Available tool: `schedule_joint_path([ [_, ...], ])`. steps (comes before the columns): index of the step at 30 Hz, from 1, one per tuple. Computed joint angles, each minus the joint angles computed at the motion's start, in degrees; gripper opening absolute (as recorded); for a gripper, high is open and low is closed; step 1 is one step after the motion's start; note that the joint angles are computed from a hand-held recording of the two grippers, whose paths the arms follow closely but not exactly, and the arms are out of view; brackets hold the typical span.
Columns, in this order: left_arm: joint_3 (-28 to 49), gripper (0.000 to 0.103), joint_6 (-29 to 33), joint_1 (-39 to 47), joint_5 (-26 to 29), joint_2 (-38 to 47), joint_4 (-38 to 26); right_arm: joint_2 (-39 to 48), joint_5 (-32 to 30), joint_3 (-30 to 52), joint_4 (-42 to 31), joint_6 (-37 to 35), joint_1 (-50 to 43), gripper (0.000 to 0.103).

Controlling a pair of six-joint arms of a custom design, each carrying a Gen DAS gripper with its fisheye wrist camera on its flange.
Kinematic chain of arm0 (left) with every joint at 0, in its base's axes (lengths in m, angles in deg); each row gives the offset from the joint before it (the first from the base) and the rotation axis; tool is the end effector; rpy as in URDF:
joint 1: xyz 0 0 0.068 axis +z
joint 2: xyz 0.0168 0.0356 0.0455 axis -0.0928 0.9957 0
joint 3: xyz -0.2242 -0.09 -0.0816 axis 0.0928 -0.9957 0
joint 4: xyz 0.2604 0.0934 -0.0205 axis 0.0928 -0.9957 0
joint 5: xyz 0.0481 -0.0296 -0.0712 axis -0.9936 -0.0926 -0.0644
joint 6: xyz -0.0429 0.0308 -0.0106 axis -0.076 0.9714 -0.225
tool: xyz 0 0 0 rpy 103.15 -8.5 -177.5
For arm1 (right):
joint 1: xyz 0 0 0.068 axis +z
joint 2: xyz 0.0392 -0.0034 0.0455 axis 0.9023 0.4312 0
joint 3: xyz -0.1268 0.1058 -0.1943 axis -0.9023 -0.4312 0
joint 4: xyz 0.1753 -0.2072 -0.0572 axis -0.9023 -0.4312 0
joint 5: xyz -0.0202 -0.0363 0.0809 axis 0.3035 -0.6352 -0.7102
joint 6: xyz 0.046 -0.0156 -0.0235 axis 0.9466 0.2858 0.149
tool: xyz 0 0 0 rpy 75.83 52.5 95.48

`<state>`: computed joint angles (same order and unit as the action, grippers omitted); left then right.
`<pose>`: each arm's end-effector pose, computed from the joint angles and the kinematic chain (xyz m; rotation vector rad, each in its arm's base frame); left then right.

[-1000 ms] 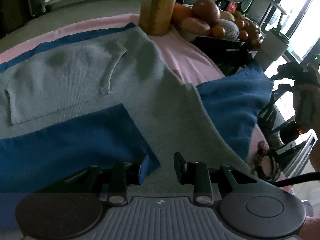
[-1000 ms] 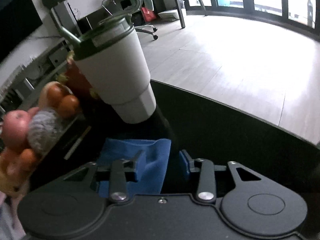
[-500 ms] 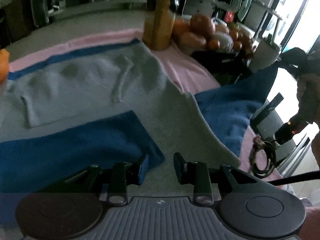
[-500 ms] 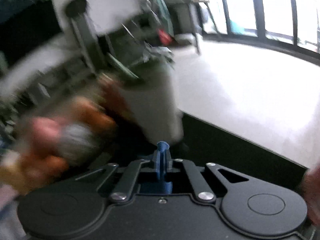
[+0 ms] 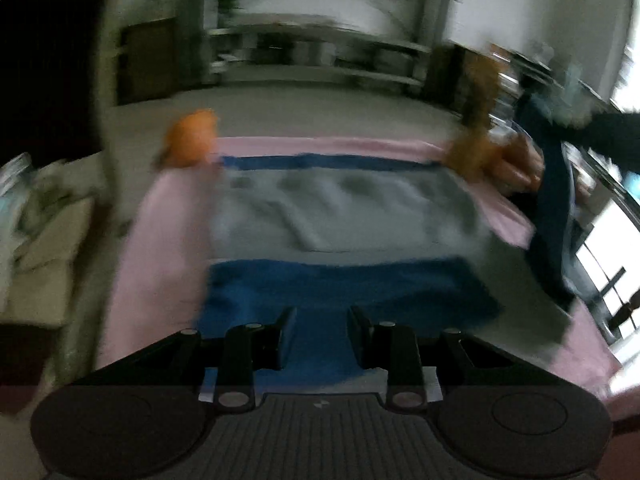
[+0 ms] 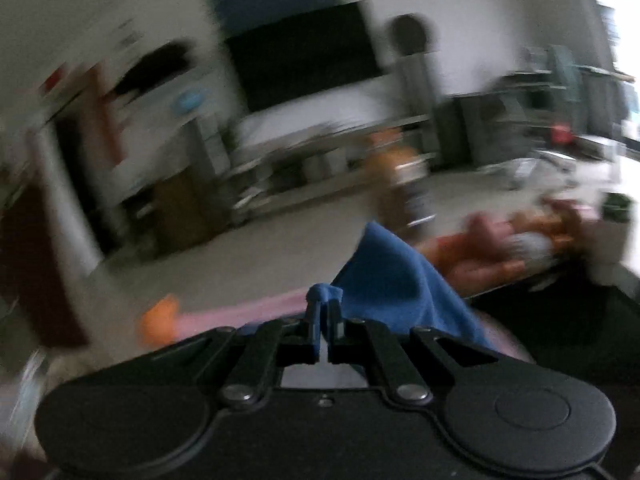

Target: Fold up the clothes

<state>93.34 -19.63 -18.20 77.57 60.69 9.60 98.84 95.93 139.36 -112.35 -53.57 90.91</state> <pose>0.1470 -0.0340 0.3266 0.1231 2.3440 -0.1848 0.1695 0.0720 0.3697 0.2098 2.0177 0.2695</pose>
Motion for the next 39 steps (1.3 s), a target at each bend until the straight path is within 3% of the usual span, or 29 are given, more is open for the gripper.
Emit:
schedule_joint_path([
  [3, -3.61, 0.030, 3.78, 14.26, 7.37, -1.28, 1.48, 9.80, 3.52, 1.46, 1.65, 5.08, 15.08, 0.003],
  [8, -5.14, 0.029, 5.34, 27.94, 18.78, 4.52, 0.76, 18.47, -12.35, 2.20, 0.45, 7.64, 18.39, 0.008],
  [10, -5.04, 0.033, 5.30, 28.36, 20.28, 5.63, 0.96, 14.89, -14.76, 0.72, -0.66, 7.37, 15.46, 0.023],
  [11, -5.20, 0.037, 4.79, 27.05, 19.88, 5.93, 1.33, 11.75, -16.21, -0.55, -1.42, 6.66, 12.21, 0.034],
  [12, -5.34, 0.038, 4.27, 25.73, 19.48, 6.25, 1.72, 8.50, -18.60, -1.90, -2.13, 5.62, 7.94, 0.036],
  [14, -5.59, 0.039, 3.30, 23.17, 18.75, 6.99, 2.52, 2.48, -26.25, -5.31, -3.16, 2.83, -3.98, 0.038],
  [17, -4.82, 0.043, 1.30, 17.83, 16.71, 10.21, 4.22, 0.17, -37.44, -11.04, -3.06, 0.17, -21.98, 0.038],
  [19, -3.78, 0.046, 0.29, 13.63, 14.64, 13.64, 6.04, 1.51, -43.25, -13.84, -2.74, -1.62, -32.60, 0.036],
  [21, -2.67, 0.050, -0.26, 10.08, 12.77, 17.87, 8.89, 4.71, -46.45, -15.09, -2.33, -3.44, -40.54, 0.014],
  [27, -1.57, 0.052, -0.87, 6.93, 11.19, 26.74, 15.10, 12.04, -38.39, -11.36, -5.66, -11.50, -37.96, 0.013],
  [31, -3.82, 0.052, -0.70, 8.87, 15.37, 26.77, 17.43, 17.82, -21.31, -9.75, -9.68, -15.47, -31.22, 0.006],
  [33, -4.25, 0.052, -0.43, 8.50, 15.65, 26.85, 18.75, 17.02, -19.98, -10.06, -10.00, -16.49, -30.90, 0.007],
  [37, -5.08, 0.051, 0.89, 6.56, 16.23, 27.08, 22.39, 17.75, -23.45, -9.83, -10.18, -12.75, -34.24, 0.007],
  [39, -5.83, 0.035, 1.88, 4.73, 15.03, 27.50, 24.54, 17.66, -23.15, -9.67, -10.51, -11.95, -33.86, 0.007],
])
